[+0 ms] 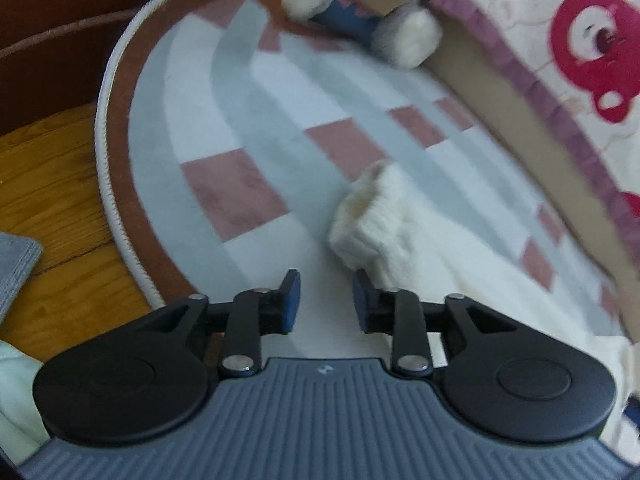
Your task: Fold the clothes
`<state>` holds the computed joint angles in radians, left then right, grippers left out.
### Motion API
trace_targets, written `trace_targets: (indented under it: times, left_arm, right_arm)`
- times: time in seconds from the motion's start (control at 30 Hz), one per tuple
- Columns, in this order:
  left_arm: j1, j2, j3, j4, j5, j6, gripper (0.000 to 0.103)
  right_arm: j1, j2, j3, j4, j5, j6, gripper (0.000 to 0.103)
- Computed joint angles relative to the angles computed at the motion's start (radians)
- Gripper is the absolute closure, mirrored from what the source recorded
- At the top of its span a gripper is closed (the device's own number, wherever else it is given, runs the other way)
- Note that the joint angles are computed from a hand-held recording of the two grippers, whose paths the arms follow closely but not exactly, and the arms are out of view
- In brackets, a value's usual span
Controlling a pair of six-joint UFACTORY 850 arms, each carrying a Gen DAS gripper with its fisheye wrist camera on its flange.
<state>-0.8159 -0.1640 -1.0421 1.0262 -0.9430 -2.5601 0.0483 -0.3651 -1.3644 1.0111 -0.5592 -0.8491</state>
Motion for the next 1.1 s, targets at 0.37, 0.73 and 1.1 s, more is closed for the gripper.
trace_targets:
  times: [0.37, 0.73, 1.1]
  left_arm:
    - [0.040, -0.059, -0.078, -0.014, 0.058, 0.106, 0.038]
    - [0.083, -0.246, -0.284, -0.196, -0.128, 0.347, 0.022]
    - [0.005, -0.202, -0.331, -0.052, -0.496, 0.587, 0.096]
  right_arm:
    - [-0.184, 0.169, 0.243, 0.002, -0.197, -0.252, 0.049]
    - [-0.132, 0.263, 0.282, -0.005, -0.535, -0.335, 0.049]
    - [-0.106, 0.265, 0.278, -0.120, -0.513, -0.424, 0.049]
